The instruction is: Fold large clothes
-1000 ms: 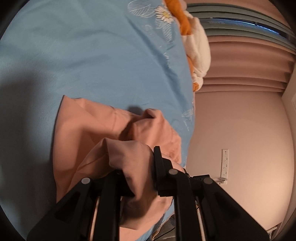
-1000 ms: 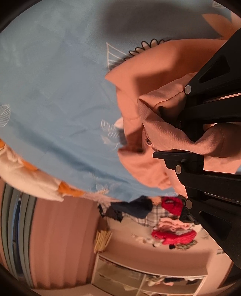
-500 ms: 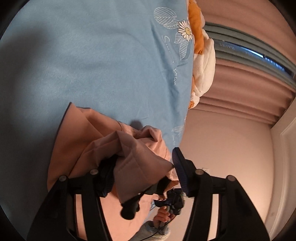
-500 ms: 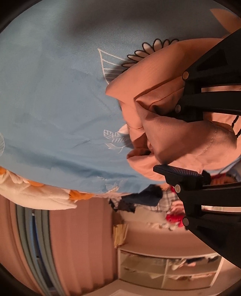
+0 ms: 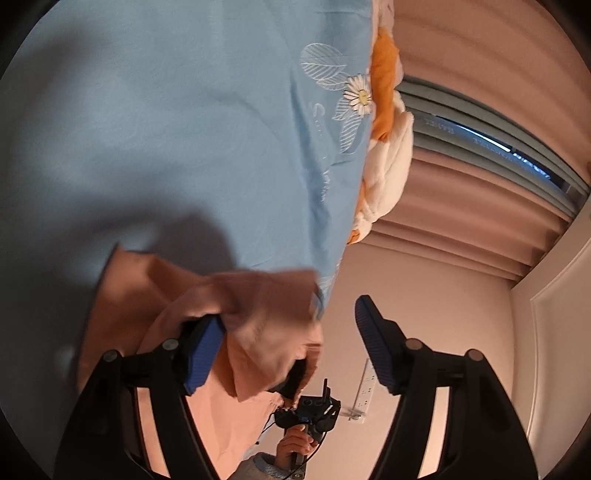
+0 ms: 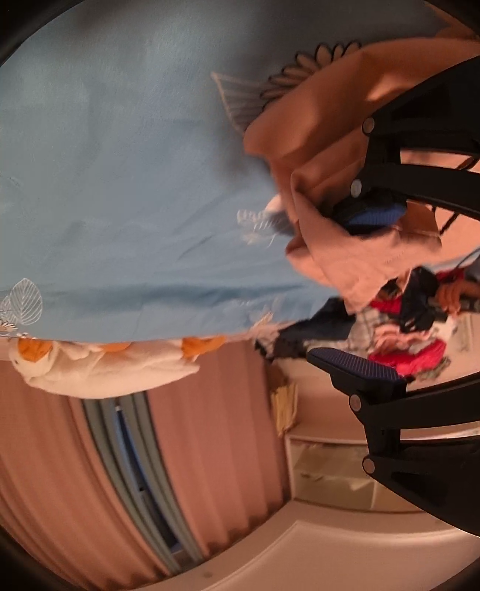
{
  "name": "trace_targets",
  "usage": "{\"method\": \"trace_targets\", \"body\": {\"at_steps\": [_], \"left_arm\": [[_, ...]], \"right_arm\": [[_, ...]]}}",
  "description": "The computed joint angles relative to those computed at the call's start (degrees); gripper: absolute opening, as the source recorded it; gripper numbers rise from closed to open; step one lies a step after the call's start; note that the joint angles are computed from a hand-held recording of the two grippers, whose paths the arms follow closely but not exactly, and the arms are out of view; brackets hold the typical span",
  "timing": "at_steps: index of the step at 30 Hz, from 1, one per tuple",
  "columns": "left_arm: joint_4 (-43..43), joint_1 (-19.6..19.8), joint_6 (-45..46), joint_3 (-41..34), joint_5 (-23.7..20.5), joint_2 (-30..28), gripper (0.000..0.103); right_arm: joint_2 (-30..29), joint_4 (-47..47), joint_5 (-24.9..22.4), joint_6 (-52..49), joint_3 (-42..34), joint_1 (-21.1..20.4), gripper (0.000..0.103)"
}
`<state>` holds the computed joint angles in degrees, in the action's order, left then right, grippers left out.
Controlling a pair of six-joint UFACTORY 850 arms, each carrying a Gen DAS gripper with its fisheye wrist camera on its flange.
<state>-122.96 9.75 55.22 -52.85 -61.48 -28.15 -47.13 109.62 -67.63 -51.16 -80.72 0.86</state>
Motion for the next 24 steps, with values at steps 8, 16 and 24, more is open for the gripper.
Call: {"method": "trace_targets", "body": {"at_steps": [8,16,24], "left_arm": [[-2.23,-0.57,2.18,-1.87,1.49,1.17,0.072],[10.9,-2.47,5.96,-1.08,17.64,7.96,0.072],[33.32,-14.19,8.07,-0.73,39.09,13.08,0.07]], "right_arm": [[-0.54,-0.88,1.12,4.15,-1.46,0.26,0.065],[6.54,-2.65,7.62,-7.01,5.15,-2.84,0.065],[16.6,-24.81,29.19,-24.28,8.31,7.28,0.059]]}}
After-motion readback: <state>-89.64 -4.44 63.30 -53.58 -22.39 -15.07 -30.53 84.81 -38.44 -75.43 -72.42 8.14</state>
